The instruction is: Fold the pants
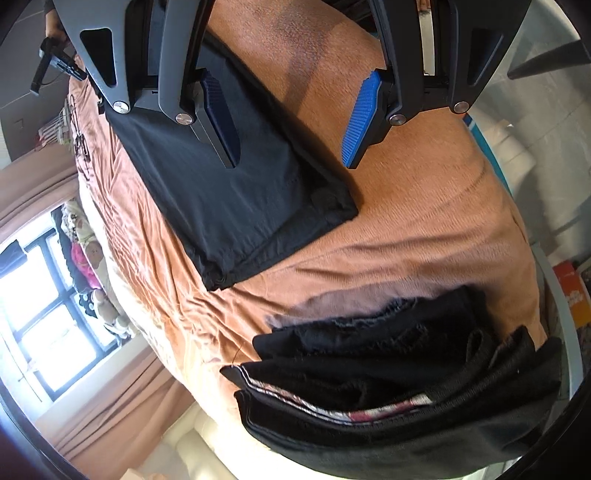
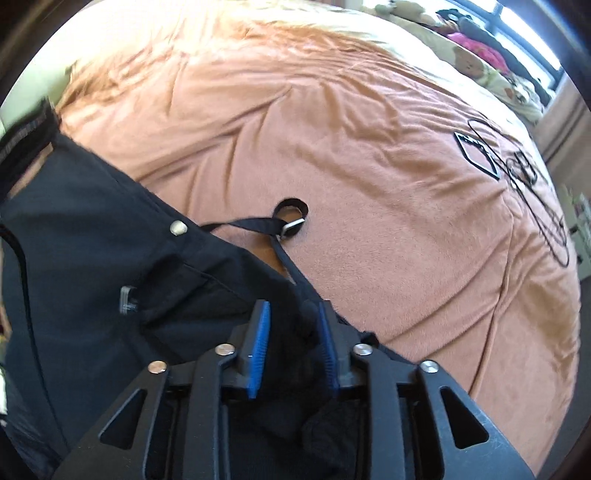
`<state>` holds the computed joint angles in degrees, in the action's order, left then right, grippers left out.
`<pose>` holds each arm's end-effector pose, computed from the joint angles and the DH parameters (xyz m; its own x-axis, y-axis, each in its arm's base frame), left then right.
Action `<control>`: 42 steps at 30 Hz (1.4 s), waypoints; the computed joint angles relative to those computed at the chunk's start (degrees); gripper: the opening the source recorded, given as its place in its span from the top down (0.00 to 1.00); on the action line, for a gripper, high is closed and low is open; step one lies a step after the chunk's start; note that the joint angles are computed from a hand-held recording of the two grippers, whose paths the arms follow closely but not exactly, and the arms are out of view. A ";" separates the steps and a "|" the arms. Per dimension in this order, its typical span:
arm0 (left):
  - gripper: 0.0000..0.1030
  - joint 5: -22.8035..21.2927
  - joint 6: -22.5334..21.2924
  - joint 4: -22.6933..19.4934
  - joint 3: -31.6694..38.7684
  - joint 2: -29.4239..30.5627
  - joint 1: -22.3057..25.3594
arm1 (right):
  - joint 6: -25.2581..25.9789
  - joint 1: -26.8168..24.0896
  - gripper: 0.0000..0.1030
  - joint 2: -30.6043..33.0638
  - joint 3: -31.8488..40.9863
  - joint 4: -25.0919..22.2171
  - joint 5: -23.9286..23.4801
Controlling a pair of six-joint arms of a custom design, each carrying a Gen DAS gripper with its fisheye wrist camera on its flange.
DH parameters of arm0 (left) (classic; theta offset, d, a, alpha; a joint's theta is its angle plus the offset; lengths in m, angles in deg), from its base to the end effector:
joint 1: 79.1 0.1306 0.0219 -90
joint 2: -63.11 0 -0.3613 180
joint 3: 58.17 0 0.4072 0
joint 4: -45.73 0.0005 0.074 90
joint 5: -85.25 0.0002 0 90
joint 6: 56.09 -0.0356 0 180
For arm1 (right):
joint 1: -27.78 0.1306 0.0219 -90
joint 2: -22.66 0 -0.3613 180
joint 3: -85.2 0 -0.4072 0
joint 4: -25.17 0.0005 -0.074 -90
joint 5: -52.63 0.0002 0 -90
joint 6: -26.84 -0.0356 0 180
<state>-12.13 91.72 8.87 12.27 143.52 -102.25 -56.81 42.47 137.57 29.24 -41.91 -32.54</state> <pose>0.4038 -0.1682 0.3365 -0.6188 -0.6482 -0.4438 -0.4029 0.7468 -0.5291 0.6142 0.1574 0.4300 -0.7917 -0.3215 -0.5195 -0.2989 0.9455 -0.1296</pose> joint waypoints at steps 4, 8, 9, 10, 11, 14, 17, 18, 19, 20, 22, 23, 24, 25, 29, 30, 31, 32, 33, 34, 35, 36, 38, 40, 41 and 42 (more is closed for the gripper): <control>0.42 1.22 -0.92 1.42 0.28 0.22 0.92 | -0.88 -0.05 0.73 -2.47 -3.09 0.91 -1.94; 0.42 3.81 -2.27 2.57 1.43 2.21 1.99 | -1.12 0.14 0.73 -3.54 -4.33 0.15 -3.00; 0.43 4.45 -2.28 2.36 1.83 2.89 2.30 | -1.35 0.29 0.73 -3.48 -4.03 -0.38 -3.21; 0.48 5.31 -2.19 2.39 2.21 3.74 2.64 | -1.69 0.41 0.73 -3.31 -3.97 -0.57 -3.69; 0.51 6.02 -2.26 2.62 2.40 4.22 2.88 | -1.96 0.56 0.73 -3.03 -3.77 -0.83 -4.10; 0.85 5.90 -3.30 2.18 3.60 5.57 3.21 | -2.13 1.11 0.73 -1.19 -2.08 -1.65 -3.98; 0.95 4.33 -5.04 2.24 4.46 5.70 3.64 | -2.40 1.76 0.73 0.88 -0.34 -2.97 -2.95; 0.95 3.75 -5.74 2.18 4.72 5.67 3.82 | -2.62 1.98 0.73 1.47 0.14 -3.36 -2.64; 0.95 3.02 -6.34 1.85 5.10 5.65 3.94 | -2.87 2.22 0.73 2.26 0.84 -3.92 -2.18; 0.95 2.53 -6.53 1.73 5.29 5.52 4.20 | -3.07 2.38 0.73 2.76 1.34 -4.24 -1.93; 0.95 2.52 -6.52 1.80 5.33 5.35 4.91 | -3.66 2.59 0.73 3.85 2.26 -4.61 -1.50; 0.95 2.54 -6.53 1.31 5.43 5.44 5.18 | -4.16 2.63 0.73 4.41 2.74 -4.82 -1.47; 0.95 2.72 -6.27 0.95 5.31 5.50 5.39 | -4.57 2.68 0.73 4.88 3.18 -5.01 -1.51; 0.95 3.05 -6.06 0.88 5.06 5.59 5.57 | -5.02 2.71 0.73 5.21 3.32 -4.95 -1.49; 0.94 5.94 -5.19 0.31 4.30 6.19 6.41 | -6.36 3.11 0.73 5.23 2.51 -3.84 -0.33; 0.94 7.07 -4.46 0.14 4.07 6.03 6.73 | -6.83 3.14 0.73 5.09 2.34 -3.70 -0.24; 0.92 7.52 -3.84 0.34 3.63 5.49 6.85 | -7.33 3.23 0.73 4.70 1.92 -3.48 -0.05; 0.89 7.19 -3.64 0.37 3.15 4.53 6.72 | -8.04 3.32 0.73 4.06 1.24 -3.05 0.03; 0.82 6.50 -3.94 -0.10 3.14 4.10 6.52 | -8.56 3.36 0.73 3.27 0.32 -2.49 -0.19; 0.69 5.11 -4.37 -1.16 3.18 3.37 6.11 | -9.34 3.33 0.73 2.01 -1.19 -1.34 -1.11; 0.61 4.64 -4.37 -1.39 2.88 2.68 5.90 | -9.67 3.26 0.73 1.07 -2.29 -0.68 -1.68; 0.48 4.77 -4.26 -1.16 2.54 2.22 5.92 | -10.25 3.32 0.73 -0.19 -3.84 0.37 -2.15; 0.46 5.55 -3.91 -0.55 1.60 1.16 5.91 | -10.88 3.31 0.73 -2.17 -6.27 1.92 -2.40; 0.46 6.46 -3.54 -0.98 1.28 0.94 5.97 | -12.13 3.20 0.73 -4.24 -8.83 3.34 -3.25; 0.46 7.29 -3.16 -0.72 0.97 0.88 6.04 | -12.95 3.10 0.73 -5.34 -10.20 4.12 -3.87; 0.46 8.40 -2.60 -0.29 0.55 0.87 6.14 | -13.41 3.10 0.73 -6.22 -11.16 4.53 -4.09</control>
